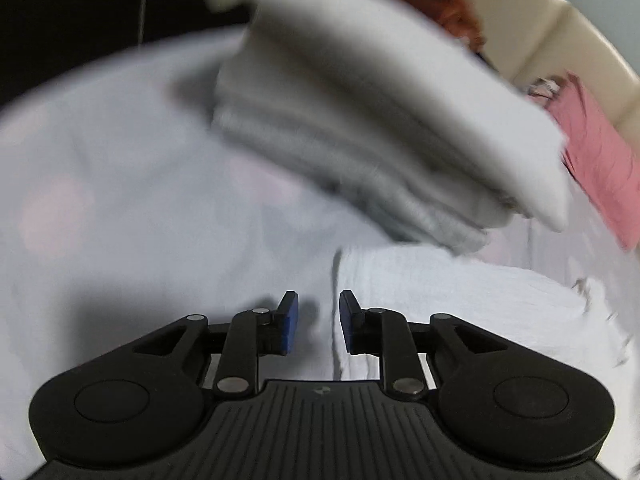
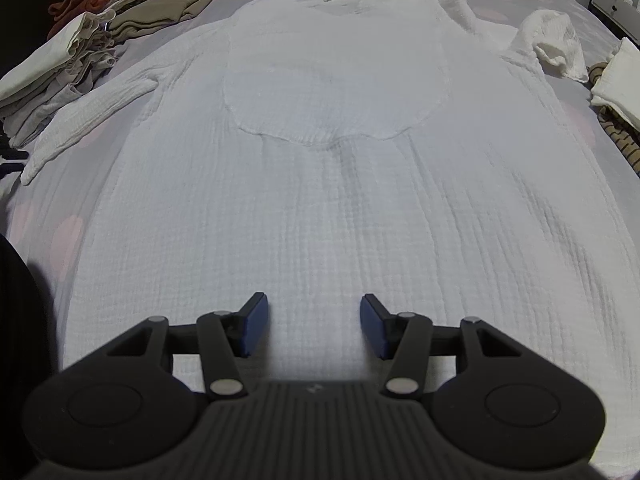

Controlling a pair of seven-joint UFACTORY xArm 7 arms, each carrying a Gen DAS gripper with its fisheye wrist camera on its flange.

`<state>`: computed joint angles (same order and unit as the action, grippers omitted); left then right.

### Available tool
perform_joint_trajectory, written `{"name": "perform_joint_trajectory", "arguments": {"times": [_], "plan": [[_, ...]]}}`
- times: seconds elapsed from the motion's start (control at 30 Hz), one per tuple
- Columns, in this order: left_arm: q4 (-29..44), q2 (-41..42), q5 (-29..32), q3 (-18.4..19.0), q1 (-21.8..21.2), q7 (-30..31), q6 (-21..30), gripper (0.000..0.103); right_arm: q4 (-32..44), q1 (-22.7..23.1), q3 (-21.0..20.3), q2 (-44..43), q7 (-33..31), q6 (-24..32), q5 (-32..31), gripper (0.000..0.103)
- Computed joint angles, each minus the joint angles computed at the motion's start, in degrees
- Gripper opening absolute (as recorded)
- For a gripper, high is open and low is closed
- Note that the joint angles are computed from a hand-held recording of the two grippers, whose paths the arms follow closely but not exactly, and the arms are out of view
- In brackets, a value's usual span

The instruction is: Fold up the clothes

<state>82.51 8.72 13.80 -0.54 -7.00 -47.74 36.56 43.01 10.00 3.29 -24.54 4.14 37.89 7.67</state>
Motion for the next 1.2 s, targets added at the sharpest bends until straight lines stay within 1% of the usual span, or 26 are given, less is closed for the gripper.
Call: {"name": "perform_joint_trajectory", "arguments": {"times": [0.03, 0.07, 0.1, 0.13, 0.2, 0.23, 0.3, 0.37, 0.4, 0.5, 0.57, 0.67, 0.73, 0.8, 0.83, 0.9, 0.93, 0.97, 1.0, 1.07, 1.13, 1.2], "plan": [[1.01, 0.39, 1.86, -1.37, 0.16, 1.85, -0.36, 0.022, -0.05, 0.02, -0.01, 0.03, -0.01, -0.18, 0.01, 0.055], [2.18, 0.92, 2.92, -0.98, -1.31, 4.29, -0.76, 0.025, -0.14, 0.02, -0.05, -0.02, -0.03, -0.4, 0.03, 0.055], [3.5, 1.97, 2.41, -2.04, -2.0, 7.65, -1.54, 0.032, -0.23, 0.02, -0.09, -0.06, -0.06, -0.62, 0.05, 0.055], [4.41, 2.75, 1.07, -3.02, -2.53, 11.13, -2.25, 0.042, -0.32, -0.03, -0.14, -0.11, 0.0, -0.84, 0.08, 0.055], [5.77, 4.23, -1.82, -5.34, -3.37, 16.33, -3.76, 0.049, -0.46, -0.23, -0.26, -0.17, 0.33, -1.25, 0.17, 0.055], [7.41, 5.69, -3.41, -4.95, -5.04, 16.38, -3.46, 0.049, -0.5, -0.39, -0.24, -0.22, 0.65, -1.46, 0.14, 0.055], [11.17, 8.96, -5.71, -5.39, -7.28, 15.54, -2.7, 0.049, -0.72, -0.78, -0.14, -0.49, 1.47, -2.03, -0.09, 0.055], [14.93, 12.76, -8.77, -5.96, -9.18, 14.16, -3.18, 0.049, -1.3, -1.46, 0.05, -0.99, 2.42, -3.32, -0.86, 0.055], [16.75, 14.36, -8.68, -6.06, -10.46, 14.82, -3.07, 0.049, -1.64, -1.99, 0.21, -1.25, 3.08, -4.31, -1.48, 0.055], [23.49, 19.83, -8.28, -6.35, -14.25, 17.38, -2.06, 0.049, -2.33, -4.42, 0.87, -1.6, 6.08, -7.82, -4.17, 0.055], [27.73, 23.67, -8.2, -6.76, -15.88, 21.26, -2.11, 0.049, -2.14, -6.95, 1.39, -1.21, 8.89, -9.59, -6.84, 0.055], [27.9, 25.82, -6.75, -6.42, -18.27, 26.08, -6.06, 0.049, -0.82, -11.45, 2.35, 0.17, 13.54, -11.7, -12.06, 0.055], [31.71, 28.53, -6.67, -5.82, -19.96, 28.35, -2.19, 0.049, 1.53, -13.56, 1.99, 2.53, 15.34, -12.82, -14.74, 0.055], [33.1, 29.8, -8.06, -6.07, -20.16, 29.77, -0.7, 0.049, 5.03, -15.31, 1.19, 6.08, 16.34, -14.5, -17.18, 0.055], [33.11, 29.98, -8.49, -5.89, -20.21, 30.11, -0.9, 0.05, 7.01, -16.06, 0.68, 8.13, 16.68, -15.71, -18.32, 0.056], [32.98, 30.21, -9.19, -5.59, -20.15, 30.69, -1.54, 0.05, 12.23, -18.2, 0.12, 13.75, 18.71, -19.18, -21.97, 0.061], [32.86, 30.25, -9.48, -5.48, -20.03, 30.96, -1.95, 0.05, 15.24, -18.9, -0.48, 16.88, 19.69, -20.35, -23.54, 0.061], [30.92, 28.92, -9.76, -5.43, -19.99, 30.91, -2.9, 0.05, 18.65, -19.14, -1.52, 20.25, 19.98, -21.08, -24.3, 0.061], [30.94, 29.08, -10.16, -5.51, -19.86, 30.95, -3.41, 0.05, 22.51, -19.02, -2.83, 23.89, 19.34, -21.35, -23.79, 0.061], [30.89, 29.38, -11.04, -5.8, -19.5, 31.19, -4.51, 0.053, 31.28, -18.85, -4.83, 31.57, 15.96, -19.71, -18.64, 0.061], [31.42, 29.89, -11.58, -5.88, -19.42, 31.33, -5.07, 0.056, 39.27, -19.88, -5.28, 38.02, 13.71, -16.43, -11.09, 0.059], [31.87, 30.46, -12.09, -6.02, -19.33, 31.58, -5.77, 0.058, 46.76, -21.95, -4.61, 43.8, 14.32, -12.27, -2.18, 0.058]]}}
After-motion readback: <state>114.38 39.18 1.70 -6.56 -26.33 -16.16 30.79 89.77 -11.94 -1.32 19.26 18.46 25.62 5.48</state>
